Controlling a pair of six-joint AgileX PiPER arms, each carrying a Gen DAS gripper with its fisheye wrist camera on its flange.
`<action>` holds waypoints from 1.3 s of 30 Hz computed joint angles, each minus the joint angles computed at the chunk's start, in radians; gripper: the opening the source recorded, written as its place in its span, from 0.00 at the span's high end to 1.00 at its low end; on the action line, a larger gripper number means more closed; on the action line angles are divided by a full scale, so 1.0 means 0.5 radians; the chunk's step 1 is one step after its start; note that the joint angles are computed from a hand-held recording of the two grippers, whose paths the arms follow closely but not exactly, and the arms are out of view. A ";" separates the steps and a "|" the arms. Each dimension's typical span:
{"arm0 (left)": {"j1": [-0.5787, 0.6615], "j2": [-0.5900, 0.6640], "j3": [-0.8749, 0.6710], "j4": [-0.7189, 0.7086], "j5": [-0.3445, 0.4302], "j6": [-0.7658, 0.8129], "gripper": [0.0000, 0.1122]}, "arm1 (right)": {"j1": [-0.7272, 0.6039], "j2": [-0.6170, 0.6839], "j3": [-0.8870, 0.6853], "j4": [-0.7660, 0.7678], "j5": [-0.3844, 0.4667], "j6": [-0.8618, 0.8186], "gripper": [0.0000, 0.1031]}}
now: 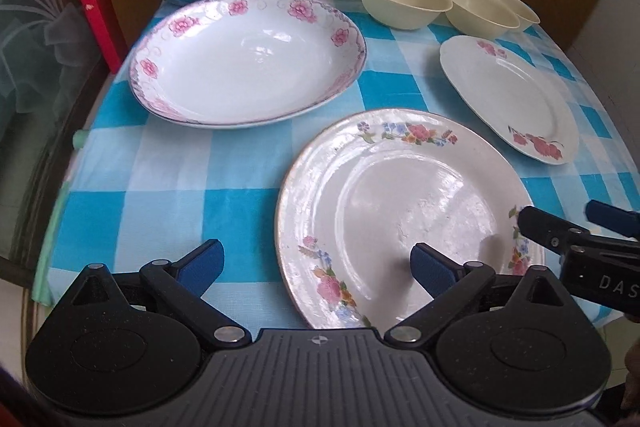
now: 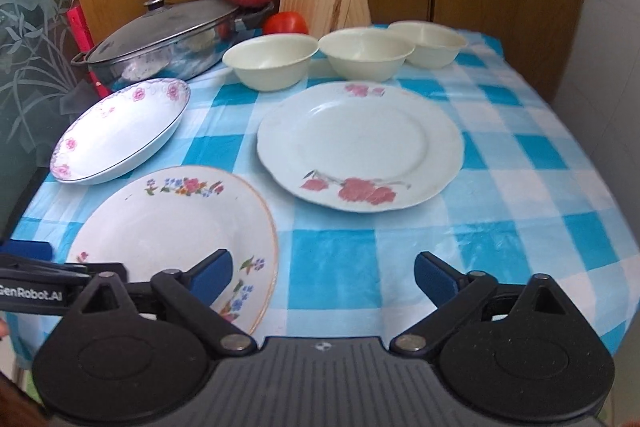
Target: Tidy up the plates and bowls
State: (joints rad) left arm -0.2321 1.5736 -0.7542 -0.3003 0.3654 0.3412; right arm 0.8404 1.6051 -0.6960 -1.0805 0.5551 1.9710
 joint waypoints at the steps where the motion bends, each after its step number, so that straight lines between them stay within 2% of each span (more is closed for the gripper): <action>1: -0.007 0.000 0.007 0.002 -0.019 0.006 0.11 | -0.039 -0.001 0.009 0.026 -0.073 -0.025 0.24; 3: -0.039 -0.001 0.005 0.108 -0.030 -0.090 0.11 | -0.063 0.006 0.023 0.000 -0.141 0.004 0.29; 9: -0.087 -0.004 -0.001 -0.058 -0.023 0.123 0.18 | -0.119 -0.022 0.027 -0.027 -0.284 -0.045 0.52; 12: -0.116 0.012 -0.018 -0.048 -0.017 0.119 0.18 | -0.152 -0.042 0.053 -0.061 -0.348 -0.049 0.56; 17: -0.027 0.020 -0.041 -0.314 0.045 0.373 0.20 | -0.284 -0.133 0.151 -0.070 -0.571 -0.085 0.63; 20: -0.100 0.046 -0.062 -0.171 0.012 0.223 0.18 | -0.310 -0.152 0.190 -0.236 -0.683 0.071 0.64; 21: -0.130 0.050 -0.065 -0.110 -0.004 0.158 0.18 | -0.342 -0.160 0.200 -0.220 -0.772 0.066 0.70; 23: -0.187 0.057 -0.066 0.075 -0.032 -0.035 0.17 | -0.346 -0.160 0.193 -0.154 -0.764 0.000 0.72; 24: -0.189 0.058 -0.064 0.078 -0.038 -0.036 0.18 | -0.333 -0.153 0.179 -0.084 -0.730 -0.083 0.74; 26: -0.158 0.047 -0.062 -0.045 -0.024 0.050 0.20 | -0.305 -0.164 0.171 0.021 -0.672 -0.188 0.75; 28: -0.115 0.053 -0.084 -0.222 0.028 0.206 0.20 | -0.293 -0.191 0.183 -0.007 -0.638 -0.157 0.75; 30: -0.147 0.051 -0.073 -0.168 0.002 0.165 0.20 | -0.296 -0.228 0.203 -0.060 -0.635 -0.113 0.75; 32: -0.162 0.047 -0.060 -0.232 -0.003 0.255 0.20 | -0.258 -0.221 0.166 0.071 -0.528 -0.290 0.75; 33: -0.190 0.052 -0.057 -0.176 -0.027 0.216 0.21 | -0.253 -0.194 0.146 0.130 -0.495 -0.365 0.75; 35: -0.242 0.048 -0.038 -0.004 -0.097 0.046 0.21 | -0.287 -0.171 0.163 0.095 -0.562 -0.344 0.75; 39: -0.150 0.078 -0.079 -0.260 -0.032 0.262 0.24 | -0.314 -0.182 0.169 0.135 -0.602 -0.404 0.74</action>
State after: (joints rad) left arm -0.3069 1.6126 -0.7940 -0.4302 0.3494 0.4723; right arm 0.6836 1.5139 -0.6113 -1.0129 0.2542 1.7689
